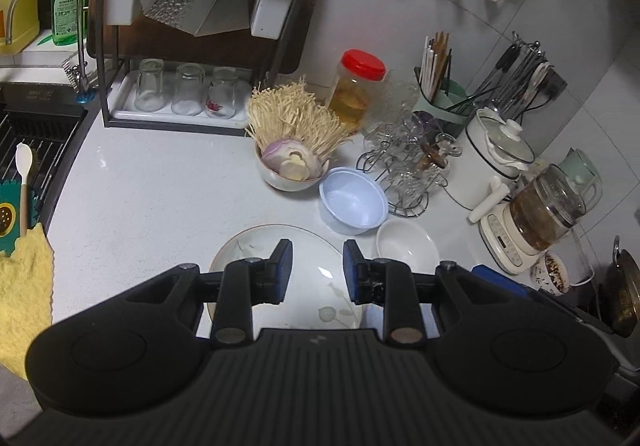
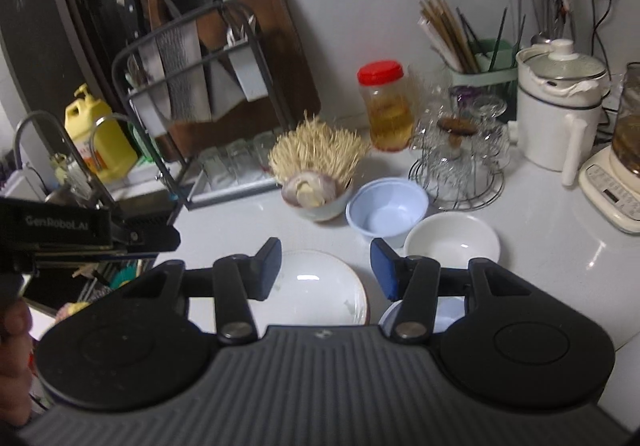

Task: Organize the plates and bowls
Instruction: 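Pull both tools back and move them toward the light blue bowls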

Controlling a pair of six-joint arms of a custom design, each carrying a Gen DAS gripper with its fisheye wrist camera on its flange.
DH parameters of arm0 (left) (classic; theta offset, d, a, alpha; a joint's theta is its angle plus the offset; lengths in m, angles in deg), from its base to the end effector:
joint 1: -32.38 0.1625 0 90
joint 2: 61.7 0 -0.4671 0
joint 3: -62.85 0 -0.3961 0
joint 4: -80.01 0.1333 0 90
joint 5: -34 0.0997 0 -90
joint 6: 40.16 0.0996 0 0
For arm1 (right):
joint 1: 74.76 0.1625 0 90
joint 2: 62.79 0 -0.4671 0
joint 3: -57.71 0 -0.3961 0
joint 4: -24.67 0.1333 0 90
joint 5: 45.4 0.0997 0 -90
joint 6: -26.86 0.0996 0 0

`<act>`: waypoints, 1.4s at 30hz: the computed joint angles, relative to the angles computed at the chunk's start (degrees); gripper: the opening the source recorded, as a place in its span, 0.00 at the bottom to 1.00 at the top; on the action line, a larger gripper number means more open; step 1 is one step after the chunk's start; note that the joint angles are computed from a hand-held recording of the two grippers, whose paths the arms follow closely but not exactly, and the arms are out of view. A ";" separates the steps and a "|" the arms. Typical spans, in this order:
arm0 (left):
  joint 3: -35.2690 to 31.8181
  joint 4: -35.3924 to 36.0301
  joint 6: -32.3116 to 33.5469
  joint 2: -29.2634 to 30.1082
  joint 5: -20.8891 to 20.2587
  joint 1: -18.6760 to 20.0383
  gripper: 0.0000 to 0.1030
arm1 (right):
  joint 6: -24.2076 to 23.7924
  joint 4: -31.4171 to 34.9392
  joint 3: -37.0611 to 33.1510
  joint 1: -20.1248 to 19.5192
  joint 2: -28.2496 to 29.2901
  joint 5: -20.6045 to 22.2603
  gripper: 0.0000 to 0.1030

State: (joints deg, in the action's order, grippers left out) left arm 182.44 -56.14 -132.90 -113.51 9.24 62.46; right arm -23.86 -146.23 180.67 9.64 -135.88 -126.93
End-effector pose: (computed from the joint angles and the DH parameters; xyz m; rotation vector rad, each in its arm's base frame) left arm -0.3343 -0.4522 0.0874 -0.3667 2.2059 -1.2802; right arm 0.0958 -0.5393 0.2735 1.1689 -2.6581 0.8120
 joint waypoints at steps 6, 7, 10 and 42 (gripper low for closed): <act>-0.88 2.72 -3.49 1.54 -0.04 -2.08 0.30 | -1.35 -0.27 1.42 -1.55 -2.88 2.08 0.51; -0.99 2.95 -3.99 1.84 -0.25 -2.35 0.30 | -1.64 -0.03 1.59 -1.81 -3.32 2.22 0.51; -1.13 2.50 -4.78 2.85 -0.98 -2.98 0.30 | -2.88 0.51 2.47 -2.92 -4.92 2.78 0.51; -5.90 -18.05 13.12 15.44 -10.64 -0.69 0.30 | -2.24 2.75 4.79 -11.62 -11.40 -1.39 0.51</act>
State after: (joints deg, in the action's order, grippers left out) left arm 176.54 -74.19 -119.78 -98.07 -1.40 61.77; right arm -26.10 -143.47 185.47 -1.98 -147.28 -128.32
